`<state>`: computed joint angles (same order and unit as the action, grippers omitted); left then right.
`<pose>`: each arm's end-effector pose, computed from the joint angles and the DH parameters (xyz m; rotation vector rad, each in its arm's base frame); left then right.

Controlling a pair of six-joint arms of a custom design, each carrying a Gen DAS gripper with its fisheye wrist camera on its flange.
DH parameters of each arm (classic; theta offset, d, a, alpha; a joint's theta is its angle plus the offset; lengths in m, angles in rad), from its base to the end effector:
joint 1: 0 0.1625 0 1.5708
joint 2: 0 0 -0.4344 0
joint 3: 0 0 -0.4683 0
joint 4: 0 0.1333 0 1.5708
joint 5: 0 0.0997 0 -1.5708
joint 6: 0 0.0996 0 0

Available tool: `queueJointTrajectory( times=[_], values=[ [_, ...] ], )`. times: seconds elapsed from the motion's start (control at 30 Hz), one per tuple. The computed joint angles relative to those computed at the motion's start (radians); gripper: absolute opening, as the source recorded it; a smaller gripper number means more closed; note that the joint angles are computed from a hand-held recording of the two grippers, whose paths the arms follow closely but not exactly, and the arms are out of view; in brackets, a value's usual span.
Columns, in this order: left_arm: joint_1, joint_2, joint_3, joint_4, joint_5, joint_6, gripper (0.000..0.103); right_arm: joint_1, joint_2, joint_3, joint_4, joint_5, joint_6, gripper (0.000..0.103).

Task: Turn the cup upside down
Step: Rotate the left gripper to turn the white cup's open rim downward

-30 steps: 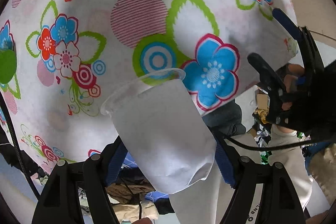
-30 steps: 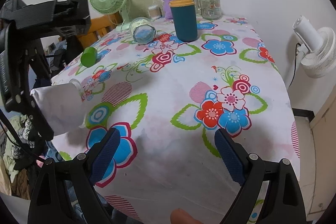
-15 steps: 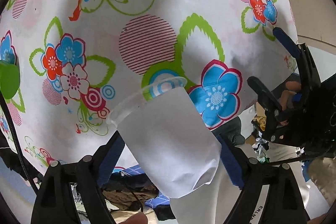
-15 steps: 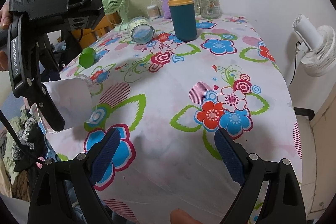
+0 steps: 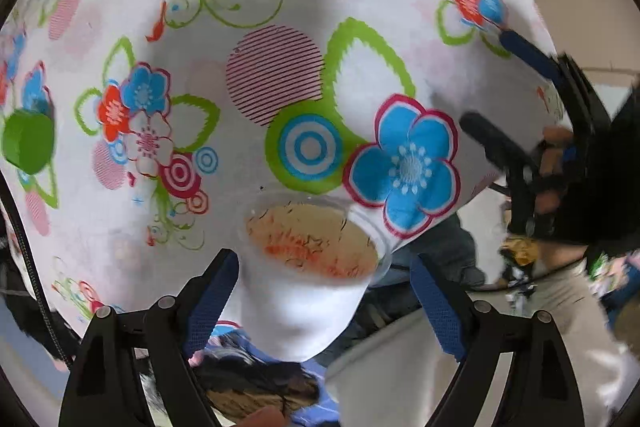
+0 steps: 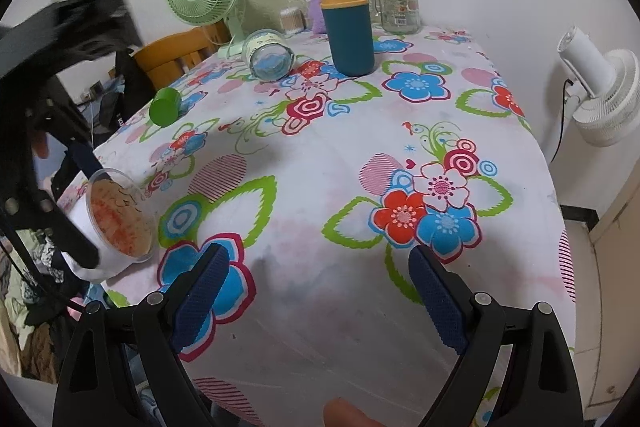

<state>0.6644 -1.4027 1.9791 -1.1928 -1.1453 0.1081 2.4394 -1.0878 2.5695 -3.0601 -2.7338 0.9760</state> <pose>-0.2459 -0.4141 0.2018 1.3138 1.8462 0.8838 0.2892 -0.1898 0.0420 -0.1228 -2.1830 1.1504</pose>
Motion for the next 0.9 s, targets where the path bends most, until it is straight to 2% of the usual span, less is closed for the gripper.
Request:
queueJointTrajectory(
  times=[0.1,0.2,0.23,0.3,0.37,0.47,0.53,0.63,0.7,0.8,0.9],
  values=[
    [-0.017,-0.066,0.033,-0.039,0.042,0.05,0.09,0.003,-0.01,0.004,0.019,-0.006,0.024,0.093],
    [-0.021,-0.137,0.068,-0.087,0.054,0.098,0.09,0.011,-0.006,0.003,0.02,-0.013,0.042,0.093],
    [-0.025,-0.186,0.098,-0.136,0.06,0.129,0.091,0.015,0.0,0.002,0.011,-0.014,0.047,0.093],
    [-0.029,-0.266,0.149,-0.249,0.067,0.202,0.102,0.022,0.015,-0.002,-0.007,-0.009,0.053,0.093],
    [-0.023,-0.332,0.192,-0.343,0.067,0.272,0.103,0.036,0.036,-0.015,0.0,-0.005,0.077,0.093],
    [-0.012,-0.422,0.26,-0.399,0.055,0.344,0.103,0.065,0.066,-0.051,0.098,-0.004,0.152,0.093],
    [0.028,-0.448,0.266,-0.39,0.043,0.391,0.103,0.088,0.089,-0.084,0.189,-0.007,0.203,0.093],
    [0.057,-0.484,0.301,-0.383,0.023,0.394,0.103,0.124,0.121,-0.133,0.314,-0.022,0.266,0.093],
    [0.072,-0.474,0.308,-0.405,0.019,0.398,0.103,0.141,0.146,-0.144,0.271,-0.022,0.245,0.093],
    [0.094,-0.447,0.316,-0.438,0.021,0.404,0.103,0.15,0.191,-0.155,0.129,-0.004,0.163,0.093],
    [0.109,-0.435,0.315,-0.452,0.017,0.41,0.101,0.148,0.213,-0.174,0.115,-0.003,0.135,0.093]
  ],
)
